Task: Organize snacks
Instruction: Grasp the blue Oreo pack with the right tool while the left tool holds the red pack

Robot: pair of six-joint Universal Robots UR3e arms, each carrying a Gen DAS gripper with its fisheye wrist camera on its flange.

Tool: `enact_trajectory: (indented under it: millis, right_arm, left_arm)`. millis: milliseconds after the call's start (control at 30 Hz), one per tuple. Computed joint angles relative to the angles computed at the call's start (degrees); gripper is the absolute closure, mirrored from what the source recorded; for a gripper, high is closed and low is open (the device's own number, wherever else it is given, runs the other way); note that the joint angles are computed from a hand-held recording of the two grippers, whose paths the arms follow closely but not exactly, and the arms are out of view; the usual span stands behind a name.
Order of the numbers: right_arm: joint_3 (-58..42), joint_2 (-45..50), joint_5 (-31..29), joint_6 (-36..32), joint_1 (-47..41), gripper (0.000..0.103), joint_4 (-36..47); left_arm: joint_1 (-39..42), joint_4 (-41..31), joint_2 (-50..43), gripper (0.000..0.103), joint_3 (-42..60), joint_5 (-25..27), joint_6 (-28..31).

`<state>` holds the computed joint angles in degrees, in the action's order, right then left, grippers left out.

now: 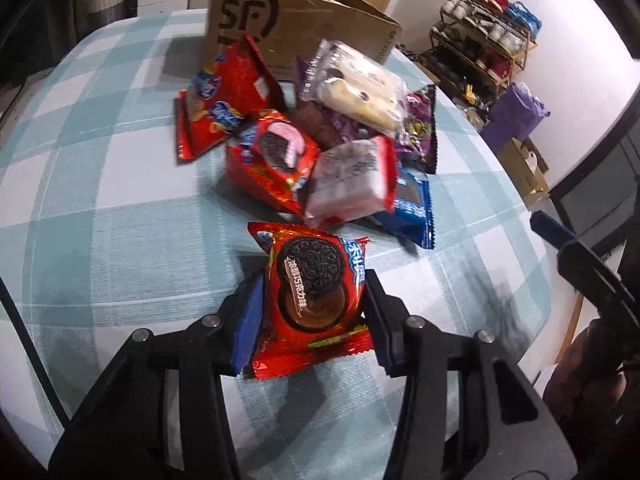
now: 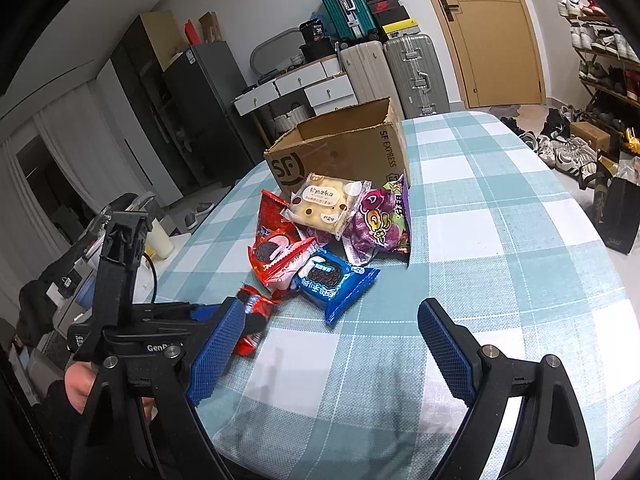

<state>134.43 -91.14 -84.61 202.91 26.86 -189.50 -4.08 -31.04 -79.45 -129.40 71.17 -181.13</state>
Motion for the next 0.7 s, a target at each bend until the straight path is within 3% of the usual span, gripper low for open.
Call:
enact_trajectory:
  millis: [367,700]
  right_arm:
    - [-4.13,3.97,0.89,-0.14,0.20,0.013,1.85]
    - [-15.13,13.09,1.59,-1.42,1.54,0.014,5.84]
  left_arm:
    - [5.19,-2.96,5.29,0.059,-3.41,-3.00,3.10]
    - [12.54,-7.93,11.41,0.059,-6.41,-7.19,8.46]
